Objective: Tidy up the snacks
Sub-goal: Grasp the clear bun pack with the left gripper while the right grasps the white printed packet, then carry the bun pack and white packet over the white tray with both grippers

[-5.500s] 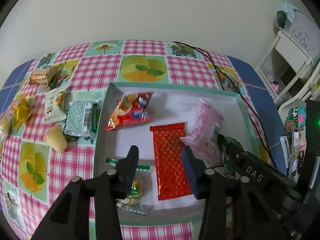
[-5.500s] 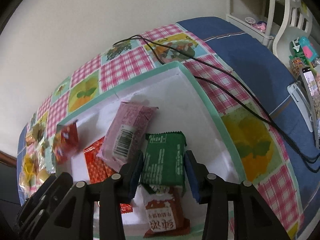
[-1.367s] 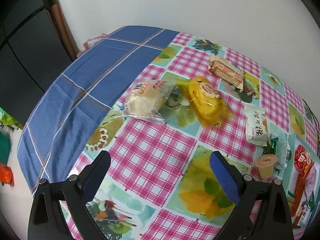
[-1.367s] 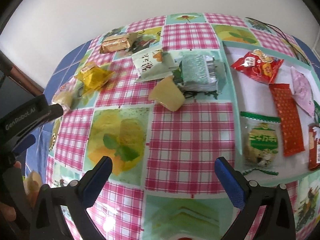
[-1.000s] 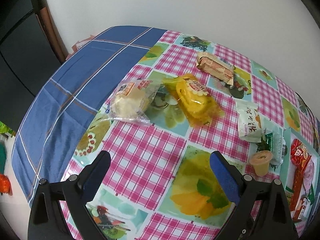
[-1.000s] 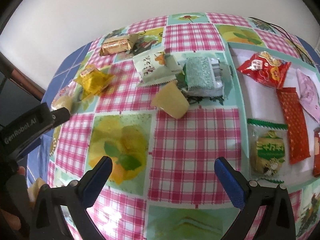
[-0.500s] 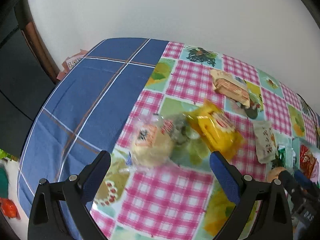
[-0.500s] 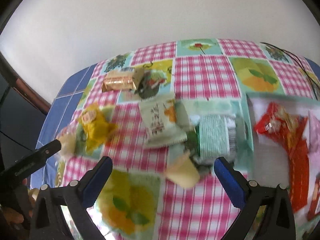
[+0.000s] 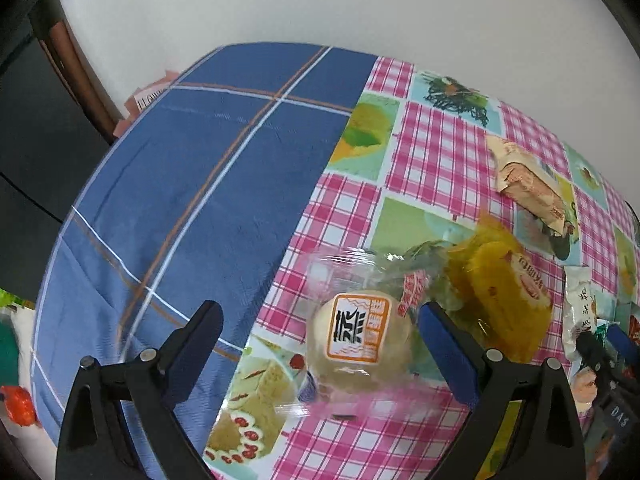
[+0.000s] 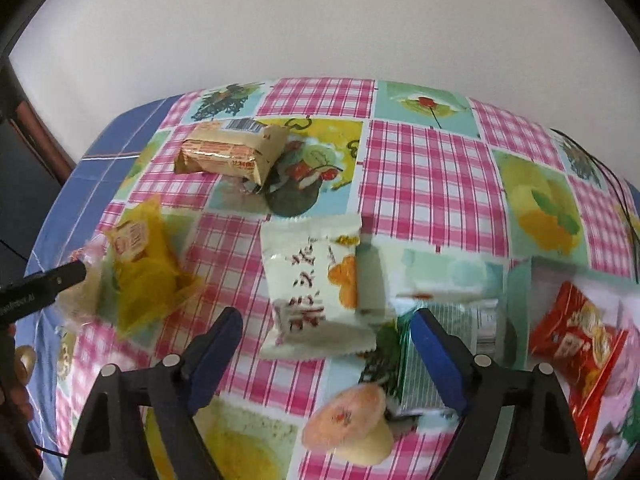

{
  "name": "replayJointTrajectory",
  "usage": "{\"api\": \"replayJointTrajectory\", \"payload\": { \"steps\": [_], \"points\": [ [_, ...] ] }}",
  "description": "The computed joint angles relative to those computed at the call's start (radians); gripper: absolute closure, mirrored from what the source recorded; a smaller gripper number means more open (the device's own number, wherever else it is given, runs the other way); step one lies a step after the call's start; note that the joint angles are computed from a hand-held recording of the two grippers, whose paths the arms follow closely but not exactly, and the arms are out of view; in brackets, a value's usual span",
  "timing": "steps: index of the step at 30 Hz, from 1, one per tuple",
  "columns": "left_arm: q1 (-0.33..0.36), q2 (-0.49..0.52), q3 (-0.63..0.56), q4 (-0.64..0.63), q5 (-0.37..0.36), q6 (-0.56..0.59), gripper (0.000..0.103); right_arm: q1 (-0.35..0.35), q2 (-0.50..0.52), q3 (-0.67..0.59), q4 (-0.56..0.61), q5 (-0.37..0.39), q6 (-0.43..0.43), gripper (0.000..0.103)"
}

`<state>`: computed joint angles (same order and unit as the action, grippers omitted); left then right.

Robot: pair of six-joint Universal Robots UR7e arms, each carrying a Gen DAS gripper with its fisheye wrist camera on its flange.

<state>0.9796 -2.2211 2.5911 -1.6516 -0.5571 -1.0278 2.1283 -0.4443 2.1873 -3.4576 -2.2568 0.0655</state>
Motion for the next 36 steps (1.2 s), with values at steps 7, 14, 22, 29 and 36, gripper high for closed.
{"api": "replayJointTrajectory", "payload": {
  "steps": [7,14,22,29,36],
  "points": [
    [0.039,0.050,0.028,-0.172,-0.024,0.115,0.033,0.003,0.022,-0.068,0.081,-0.052,-0.053,0.019],
    [0.036,0.105,0.034,-0.211,-0.023,0.127,0.045,-0.012,0.038,-0.103,0.134,-0.026,-0.069,0.033],
    [-0.009,0.101,0.017,-0.058,-0.008,-0.017,0.049,-0.014,0.034,-0.088,0.121,-0.014,-0.053,0.049],
    [-0.119,0.018,0.010,0.114,-0.060,-0.190,0.050,0.009,-0.038,0.008,0.070,0.017,0.001,0.049],
    [-0.399,-0.089,-0.019,0.530,-0.154,-0.622,0.050,0.058,-0.121,0.118,0.035,0.052,0.070,0.049]
  ]
}}
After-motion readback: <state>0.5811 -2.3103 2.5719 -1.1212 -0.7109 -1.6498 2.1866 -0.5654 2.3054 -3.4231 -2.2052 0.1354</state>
